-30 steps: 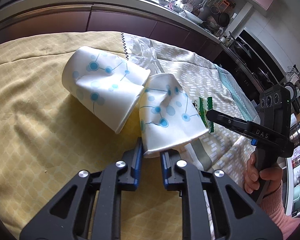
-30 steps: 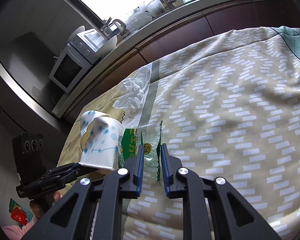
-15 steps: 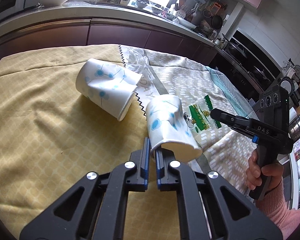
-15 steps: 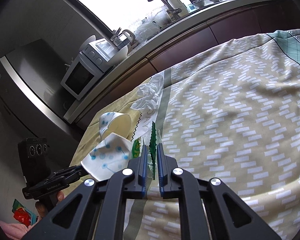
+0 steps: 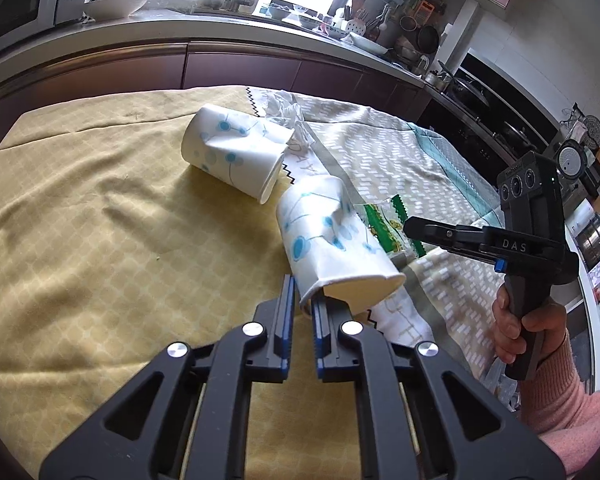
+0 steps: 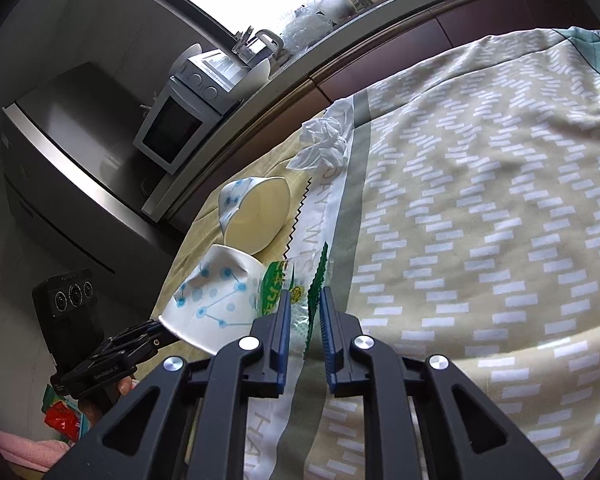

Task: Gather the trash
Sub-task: 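Grasp the white paper cup with the left tool while the right tool grasps the green wrapper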

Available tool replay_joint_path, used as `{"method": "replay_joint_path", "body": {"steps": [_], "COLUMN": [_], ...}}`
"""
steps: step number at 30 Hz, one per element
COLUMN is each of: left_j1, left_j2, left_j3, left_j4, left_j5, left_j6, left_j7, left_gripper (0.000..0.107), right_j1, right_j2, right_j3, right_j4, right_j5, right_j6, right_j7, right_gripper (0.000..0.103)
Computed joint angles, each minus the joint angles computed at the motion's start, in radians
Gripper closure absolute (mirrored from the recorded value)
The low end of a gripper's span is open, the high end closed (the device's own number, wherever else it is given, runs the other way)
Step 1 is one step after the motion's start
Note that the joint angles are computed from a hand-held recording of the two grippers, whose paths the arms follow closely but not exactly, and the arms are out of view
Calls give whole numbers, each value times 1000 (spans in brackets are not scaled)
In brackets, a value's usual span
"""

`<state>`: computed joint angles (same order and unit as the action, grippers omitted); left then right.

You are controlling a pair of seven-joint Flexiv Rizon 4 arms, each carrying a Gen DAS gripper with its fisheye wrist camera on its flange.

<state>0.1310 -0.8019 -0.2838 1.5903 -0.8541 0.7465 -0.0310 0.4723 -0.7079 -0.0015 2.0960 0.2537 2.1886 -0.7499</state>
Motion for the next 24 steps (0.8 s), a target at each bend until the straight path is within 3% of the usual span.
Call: {"method": "replay_joint_path", "body": {"steps": [6,24], "left_j1": [5,58], "left_j2": [-7,40], "left_j3": [2,9], "left_j4": [-5,31], "left_j5": [-5,-106], "left_j6": [-1,-25], "left_j7": [-11,38], "left_gripper": [99,103], "right_j1": [10,53], "right_j2": [-5,23], "right_j3": [2,4], "right_j4": [-1,3], "right_j5": [16,75], "right_j6": [24,78], "right_j7": [-2,-47], "right_gripper": [101,101]}}
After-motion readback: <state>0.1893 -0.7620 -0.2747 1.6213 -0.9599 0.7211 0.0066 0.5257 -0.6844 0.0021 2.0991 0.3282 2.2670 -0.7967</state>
